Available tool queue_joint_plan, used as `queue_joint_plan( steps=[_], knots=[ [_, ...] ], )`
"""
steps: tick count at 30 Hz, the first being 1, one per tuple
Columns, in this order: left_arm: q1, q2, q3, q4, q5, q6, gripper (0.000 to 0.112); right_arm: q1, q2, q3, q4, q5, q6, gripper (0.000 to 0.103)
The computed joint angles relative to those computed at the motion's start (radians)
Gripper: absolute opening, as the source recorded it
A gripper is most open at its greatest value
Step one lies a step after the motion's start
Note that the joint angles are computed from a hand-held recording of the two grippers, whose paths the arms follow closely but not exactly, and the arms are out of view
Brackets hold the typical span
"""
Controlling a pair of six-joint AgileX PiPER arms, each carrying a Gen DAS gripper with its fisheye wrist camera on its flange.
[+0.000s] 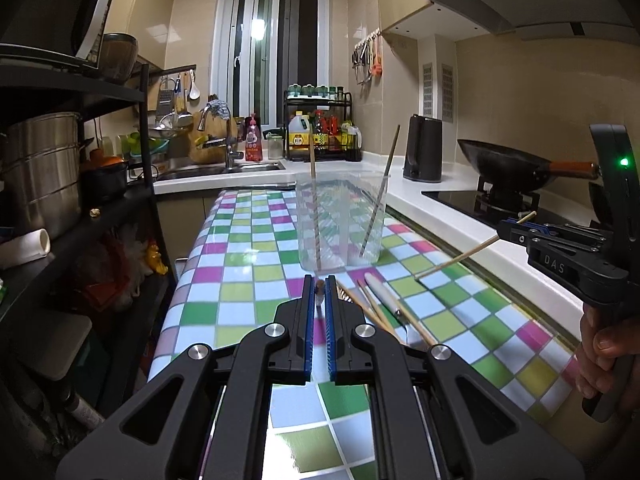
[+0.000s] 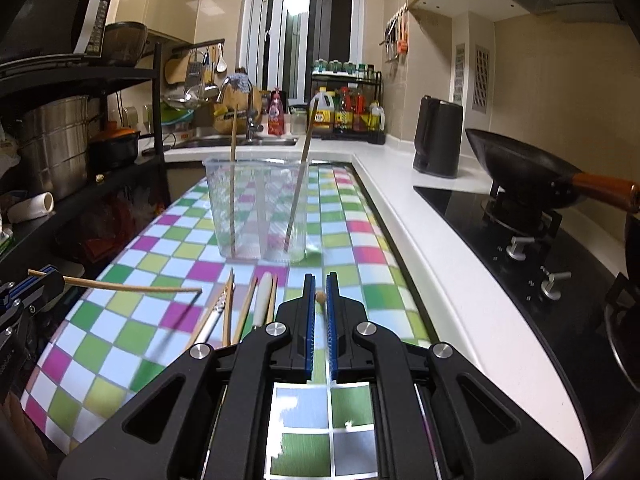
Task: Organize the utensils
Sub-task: 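Lift both chopsticks and carry them over the clear container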
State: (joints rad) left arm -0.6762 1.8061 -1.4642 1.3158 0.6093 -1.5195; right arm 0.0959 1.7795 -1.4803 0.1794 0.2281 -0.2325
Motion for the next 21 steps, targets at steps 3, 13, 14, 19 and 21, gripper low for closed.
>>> queue_joint_plan(
  steps=[3, 13, 14, 19, 21],
  knots=[
    [0.023, 0.003, -0.054, -0.054, -0.017, 0.07, 0.005, -0.008, 0.006, -0.056, 0.027, 0.032, -0.009, 0.006],
    [0.111, 0.059, -0.321, -0.405, -0.047, 0.45, 0.005, -0.028, 0.041, -0.252, 0.09, 0.147, -0.029, 0.006],
    [0.125, 0.069, -0.354, -0.479, -0.046, 0.512, 0.005, -0.031, 0.048, -0.274, 0.1, 0.164, -0.034, 0.006],
    [0.175, 0.128, -0.514, -0.725, 0.005, 0.738, 0.005, -0.042, 0.1, -0.423, 0.129, 0.274, -0.032, 0.006],
    [0.192, 0.162, -0.6, -0.798, 0.049, 0.817, 0.005, -0.045, 0.131, -0.498, 0.134, 0.326, -0.018, 0.006]
  ],
)
